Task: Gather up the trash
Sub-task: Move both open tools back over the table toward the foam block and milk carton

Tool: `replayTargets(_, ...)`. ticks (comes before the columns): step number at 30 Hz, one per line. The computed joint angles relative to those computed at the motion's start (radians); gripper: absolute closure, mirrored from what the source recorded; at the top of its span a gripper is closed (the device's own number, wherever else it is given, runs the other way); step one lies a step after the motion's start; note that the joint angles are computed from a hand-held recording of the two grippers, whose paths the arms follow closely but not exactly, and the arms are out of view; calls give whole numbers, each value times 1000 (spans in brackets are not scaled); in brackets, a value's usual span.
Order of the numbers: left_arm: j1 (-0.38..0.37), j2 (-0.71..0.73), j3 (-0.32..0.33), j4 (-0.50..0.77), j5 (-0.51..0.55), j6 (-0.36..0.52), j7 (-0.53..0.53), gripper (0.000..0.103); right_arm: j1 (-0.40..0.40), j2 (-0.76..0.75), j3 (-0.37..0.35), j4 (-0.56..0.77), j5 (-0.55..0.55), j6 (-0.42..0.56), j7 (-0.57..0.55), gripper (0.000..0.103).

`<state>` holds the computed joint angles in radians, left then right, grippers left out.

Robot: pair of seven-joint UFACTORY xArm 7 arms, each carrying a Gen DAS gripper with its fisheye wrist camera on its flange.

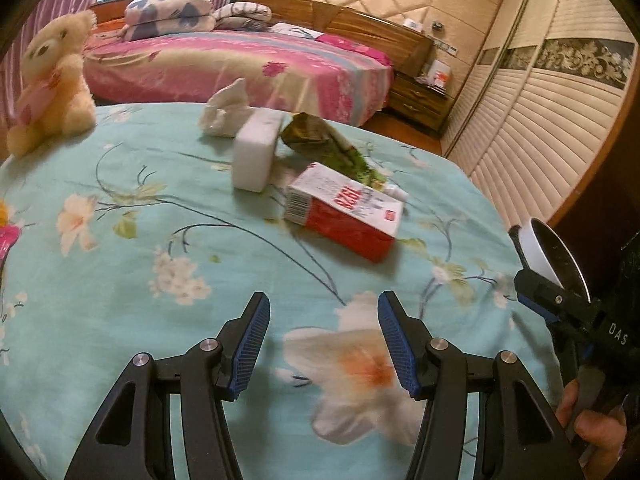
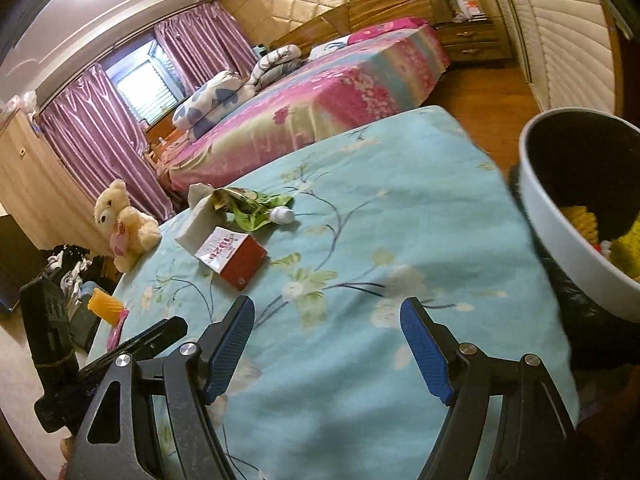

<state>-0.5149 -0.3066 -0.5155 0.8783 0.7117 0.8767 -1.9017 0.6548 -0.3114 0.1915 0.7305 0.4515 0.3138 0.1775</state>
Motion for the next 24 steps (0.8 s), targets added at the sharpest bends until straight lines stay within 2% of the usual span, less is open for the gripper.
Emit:
replayTargets(6, 12, -36, 16, -57, -15, -60, -22, 47, 16, 69, -5, 23, 21, -68, -37, 23)
replayTargets(11, 31, -53, 5, -81, -43, -68, -44, 47, 48, 84, -39, 29, 168, -58, -142, 23)
replayTargets(15, 33, -26, 12, -48, -75, -36, 16, 44, -17, 64, 19, 7, 81, -75, -21, 23)
replayTargets(17, 30, -20, 25, -37, -85, -37, 51, 44, -18, 55, 21, 11, 49, -79, -3, 23)
replayTargets(21, 46, -35, 27, -44, -69, -8, 67, 44, 33, 75, -20, 36, 71, -92, -87, 21)
replayTargets(24, 59, -89, 58, -119, -79, -102, 40, 44, 57, 110, -36, 65, 131, -83, -169, 21)
